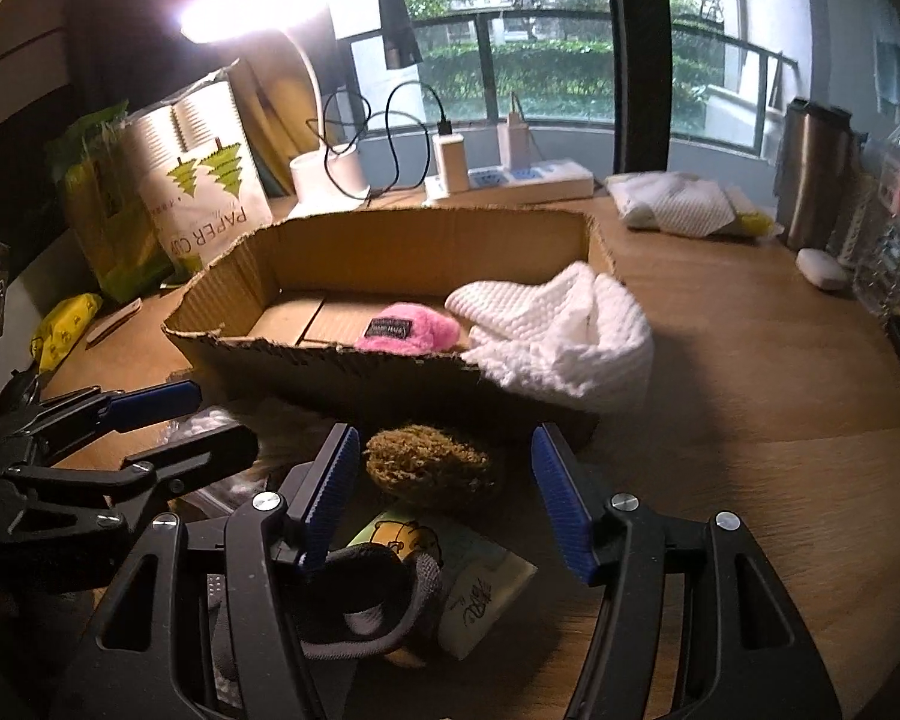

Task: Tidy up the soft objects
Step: 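Grasp the cotton swab bag with left tool while right tool grasps the brown fuzzy toy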

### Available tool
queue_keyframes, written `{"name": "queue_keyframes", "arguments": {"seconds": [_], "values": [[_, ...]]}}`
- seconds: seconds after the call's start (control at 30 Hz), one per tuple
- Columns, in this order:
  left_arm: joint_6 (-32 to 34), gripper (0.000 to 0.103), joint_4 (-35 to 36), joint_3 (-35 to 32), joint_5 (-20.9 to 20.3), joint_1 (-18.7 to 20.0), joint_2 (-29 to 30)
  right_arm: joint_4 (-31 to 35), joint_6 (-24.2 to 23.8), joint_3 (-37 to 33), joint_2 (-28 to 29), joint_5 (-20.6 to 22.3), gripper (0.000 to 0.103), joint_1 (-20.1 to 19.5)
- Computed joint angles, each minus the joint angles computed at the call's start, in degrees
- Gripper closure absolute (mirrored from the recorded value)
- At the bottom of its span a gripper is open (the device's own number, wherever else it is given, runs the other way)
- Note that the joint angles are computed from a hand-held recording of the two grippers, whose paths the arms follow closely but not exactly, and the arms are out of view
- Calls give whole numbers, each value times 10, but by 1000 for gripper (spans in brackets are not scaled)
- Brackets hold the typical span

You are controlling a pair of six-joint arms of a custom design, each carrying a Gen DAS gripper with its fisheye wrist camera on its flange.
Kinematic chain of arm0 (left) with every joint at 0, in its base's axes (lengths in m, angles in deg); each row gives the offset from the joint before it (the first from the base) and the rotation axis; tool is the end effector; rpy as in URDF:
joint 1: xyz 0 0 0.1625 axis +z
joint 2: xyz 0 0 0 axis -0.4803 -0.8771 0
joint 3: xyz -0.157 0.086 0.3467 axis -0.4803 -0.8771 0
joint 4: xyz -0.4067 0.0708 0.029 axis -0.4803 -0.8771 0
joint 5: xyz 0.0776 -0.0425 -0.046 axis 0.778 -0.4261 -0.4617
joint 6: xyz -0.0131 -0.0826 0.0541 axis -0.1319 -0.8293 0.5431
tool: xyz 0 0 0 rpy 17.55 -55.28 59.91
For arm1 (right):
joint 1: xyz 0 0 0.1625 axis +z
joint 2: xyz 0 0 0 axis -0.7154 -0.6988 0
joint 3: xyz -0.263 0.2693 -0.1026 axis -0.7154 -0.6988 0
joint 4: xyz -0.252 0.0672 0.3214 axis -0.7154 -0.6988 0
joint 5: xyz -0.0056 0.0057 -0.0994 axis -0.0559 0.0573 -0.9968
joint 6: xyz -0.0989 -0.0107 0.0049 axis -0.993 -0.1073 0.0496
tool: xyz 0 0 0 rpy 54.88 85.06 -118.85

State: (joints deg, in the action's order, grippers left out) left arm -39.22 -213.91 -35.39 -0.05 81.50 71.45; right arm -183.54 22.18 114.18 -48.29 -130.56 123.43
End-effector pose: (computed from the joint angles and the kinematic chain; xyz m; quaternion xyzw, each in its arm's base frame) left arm -0.3360 -0.7931 -0.1160 0.0535 0.8798 -0.3726 0.2902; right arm -0.0538 -0.8575 0.2710 0.3849 -0.8800 0.2125 0.1796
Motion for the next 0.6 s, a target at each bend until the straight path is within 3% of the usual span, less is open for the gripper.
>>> {"name": "queue_keyframes", "arguments": {"seconds": [0.2, 0.27, 0.33, 0.47, 0.6], "values": [[-29, 34, 97, -92, 2, 4, 43, 32, 0, -27, 15, -6, 40, -2], [-34, 34, 117, -117, 8, 4, 56, 40, -1, -33, 17, -2, 45, -4], [-36, 34, 122, -123, 10, 4, 58, 49, -3, -37, 17, 2, 56, -5], [-37, 35, 129, -130, 4, 5, 61, 41, -16, -23, 7, 11, 61, -6], [-36, 46, 122, -113, 0, 4, 52, 26, -21, -5, -6, 25, 63, -8]]}}
